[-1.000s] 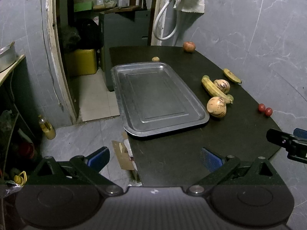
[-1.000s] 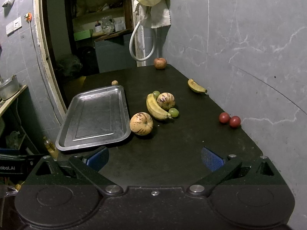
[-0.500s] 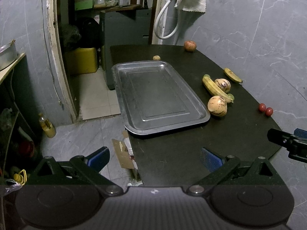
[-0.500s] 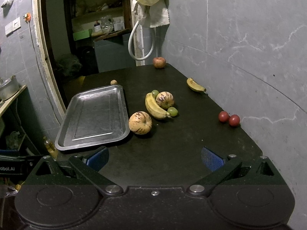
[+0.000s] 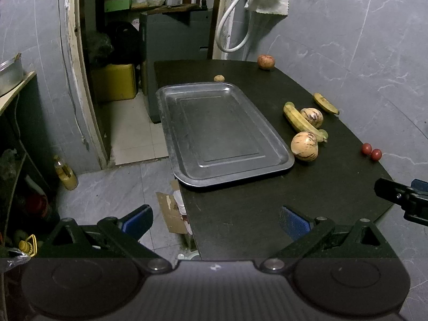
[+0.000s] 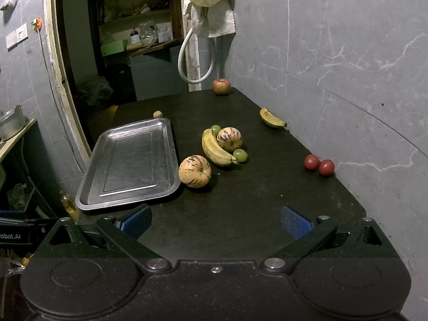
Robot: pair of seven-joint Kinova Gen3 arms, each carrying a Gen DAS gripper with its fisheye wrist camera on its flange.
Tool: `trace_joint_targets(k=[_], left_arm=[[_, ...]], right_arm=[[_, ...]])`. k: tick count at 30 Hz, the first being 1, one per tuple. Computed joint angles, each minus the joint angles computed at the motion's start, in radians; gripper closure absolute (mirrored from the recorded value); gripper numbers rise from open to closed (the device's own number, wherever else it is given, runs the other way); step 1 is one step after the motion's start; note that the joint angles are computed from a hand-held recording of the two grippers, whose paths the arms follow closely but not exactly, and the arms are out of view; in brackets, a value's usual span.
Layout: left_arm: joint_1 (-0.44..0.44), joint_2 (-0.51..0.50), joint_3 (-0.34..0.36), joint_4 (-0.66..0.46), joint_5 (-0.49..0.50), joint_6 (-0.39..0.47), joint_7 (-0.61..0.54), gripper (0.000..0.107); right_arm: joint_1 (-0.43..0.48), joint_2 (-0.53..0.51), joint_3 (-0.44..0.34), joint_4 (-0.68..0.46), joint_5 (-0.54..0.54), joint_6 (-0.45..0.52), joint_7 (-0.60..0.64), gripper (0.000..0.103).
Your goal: Organize fruits
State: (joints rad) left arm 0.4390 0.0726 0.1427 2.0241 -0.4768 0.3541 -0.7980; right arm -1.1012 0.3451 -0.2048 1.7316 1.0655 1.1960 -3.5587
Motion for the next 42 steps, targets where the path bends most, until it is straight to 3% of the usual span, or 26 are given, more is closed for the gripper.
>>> trace_joint_targets(k=[17, 31, 42], left_arm=[[-0.016, 0.016, -0.003, -0.023, 0.083, 0.014, -0.087, 0.005], [-0.013, 0.021, -0.010, -0.026, 0.093, 0.016, -0.098, 0.005], [-0.016, 0.053, -0.014, -0.057, 0.133, 0.052, -0.124, 0.005]], right_arm=[[0.008, 0.011, 0.010, -0.021, -0.020, -0.007, 0.020, 0.001], [0.011, 0.011, 0.014, -0.023, -0.025, -0.014, 0.025, 0.001], [0.048, 0.020, 0.024, -0.037, -0.072, -0.059, 0.104, 0.001]])
